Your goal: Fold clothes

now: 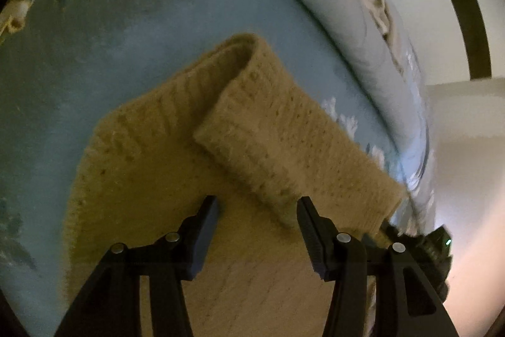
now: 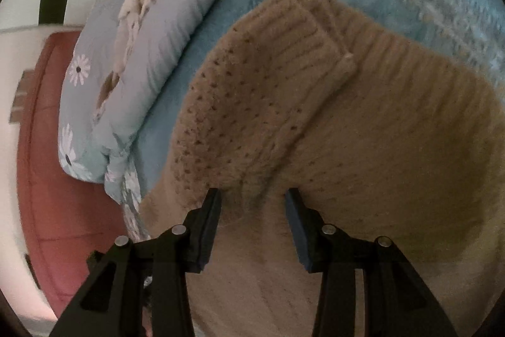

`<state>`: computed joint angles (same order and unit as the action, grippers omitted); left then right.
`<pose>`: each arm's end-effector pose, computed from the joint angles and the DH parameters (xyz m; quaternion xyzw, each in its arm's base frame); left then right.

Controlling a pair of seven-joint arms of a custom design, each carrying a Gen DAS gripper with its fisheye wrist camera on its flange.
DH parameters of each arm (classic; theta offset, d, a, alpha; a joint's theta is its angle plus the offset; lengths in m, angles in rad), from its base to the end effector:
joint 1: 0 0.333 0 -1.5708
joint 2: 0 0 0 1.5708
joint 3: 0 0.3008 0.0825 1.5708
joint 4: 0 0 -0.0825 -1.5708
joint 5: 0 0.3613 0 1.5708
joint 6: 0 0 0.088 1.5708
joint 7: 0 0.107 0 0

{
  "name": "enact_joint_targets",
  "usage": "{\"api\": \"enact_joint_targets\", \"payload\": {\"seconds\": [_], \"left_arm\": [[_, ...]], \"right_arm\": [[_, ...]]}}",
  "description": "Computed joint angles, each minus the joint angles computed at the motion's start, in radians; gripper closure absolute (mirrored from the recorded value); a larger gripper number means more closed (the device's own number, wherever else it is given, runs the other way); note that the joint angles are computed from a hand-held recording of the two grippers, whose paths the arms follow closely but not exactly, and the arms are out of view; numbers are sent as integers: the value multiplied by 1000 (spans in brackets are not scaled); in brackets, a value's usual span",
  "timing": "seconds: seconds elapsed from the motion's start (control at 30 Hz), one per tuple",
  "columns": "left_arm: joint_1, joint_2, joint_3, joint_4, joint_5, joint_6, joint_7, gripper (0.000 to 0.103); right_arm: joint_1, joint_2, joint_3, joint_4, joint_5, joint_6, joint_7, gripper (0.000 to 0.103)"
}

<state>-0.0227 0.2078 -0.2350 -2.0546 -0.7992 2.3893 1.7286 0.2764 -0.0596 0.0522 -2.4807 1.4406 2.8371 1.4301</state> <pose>0.5565 -0.1493 0.3540 0.7234 -0.6164 0.2463 0.1897 0.4469 0.0980 0.3291 -0.3263 0.8748 0.1487 0.3257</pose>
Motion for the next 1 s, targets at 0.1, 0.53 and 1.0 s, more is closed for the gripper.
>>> {"api": "enact_joint_targets", "payload": {"seconds": [0.1, 0.53, 1.0], "left_arm": [[1, 11, -8, 12, -38, 15, 13, 49], [10, 59, -44, 53, -207, 119, 113, 87], [-17, 343, -52, 529, 118, 59, -102, 86]], "right_arm": [[2, 3, 1, 7, 72, 36, -44, 57], [-27, 19, -5, 28, 218, 87, -136, 93], [-104, 133, -38, 252, -131, 64, -21, 97]]}}
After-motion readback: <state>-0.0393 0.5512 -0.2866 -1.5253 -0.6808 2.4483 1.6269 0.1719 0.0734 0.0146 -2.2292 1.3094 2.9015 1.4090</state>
